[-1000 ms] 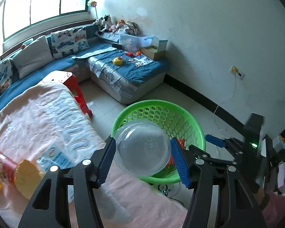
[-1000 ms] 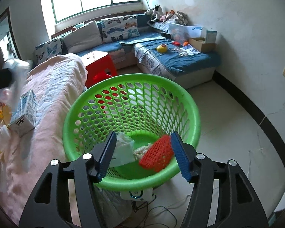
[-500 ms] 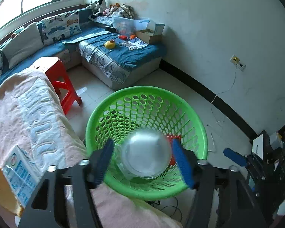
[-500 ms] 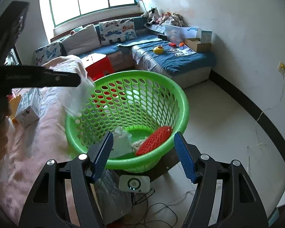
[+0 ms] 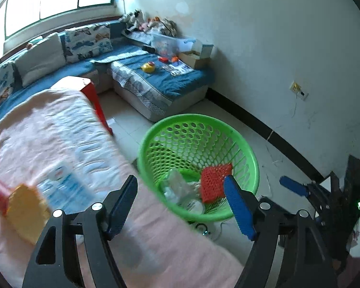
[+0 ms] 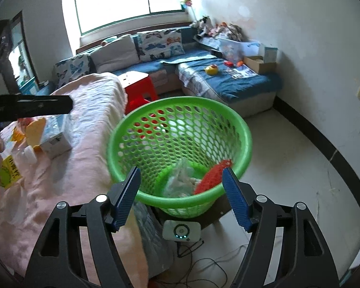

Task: Collect trash
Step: 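Move the left gripper back over the bed toward the juice bottle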

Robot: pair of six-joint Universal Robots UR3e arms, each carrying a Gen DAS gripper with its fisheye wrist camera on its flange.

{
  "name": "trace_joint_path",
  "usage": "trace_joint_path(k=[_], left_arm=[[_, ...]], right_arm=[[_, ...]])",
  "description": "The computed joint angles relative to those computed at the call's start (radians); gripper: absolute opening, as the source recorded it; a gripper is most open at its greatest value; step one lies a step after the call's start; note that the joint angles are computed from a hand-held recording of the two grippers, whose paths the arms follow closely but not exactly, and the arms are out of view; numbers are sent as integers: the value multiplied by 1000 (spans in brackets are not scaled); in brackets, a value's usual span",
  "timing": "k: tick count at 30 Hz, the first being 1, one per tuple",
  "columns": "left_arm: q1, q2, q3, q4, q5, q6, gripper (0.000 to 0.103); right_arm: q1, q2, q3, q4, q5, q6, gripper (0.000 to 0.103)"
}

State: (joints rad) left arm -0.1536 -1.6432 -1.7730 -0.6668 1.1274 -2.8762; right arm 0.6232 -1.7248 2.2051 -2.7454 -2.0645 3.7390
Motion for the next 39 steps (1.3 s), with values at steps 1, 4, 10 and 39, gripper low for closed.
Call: trace_joint_path(k=[1,4,10,39], left_arm=[[31,59,-45,-17,-2,27,72],[99,179,-141,-38,6,93,72],[320,390,-244,-234,-43,234,74],[804,556,-374,-612,-125,660,60]], right_arm=[[10,14,-19,-2,-1,-7,71],[34,53,-66,-10,5,-19,73],[75,143,-184,-10,17,-58,76],[219,402,-469,1,274,-168,85]])
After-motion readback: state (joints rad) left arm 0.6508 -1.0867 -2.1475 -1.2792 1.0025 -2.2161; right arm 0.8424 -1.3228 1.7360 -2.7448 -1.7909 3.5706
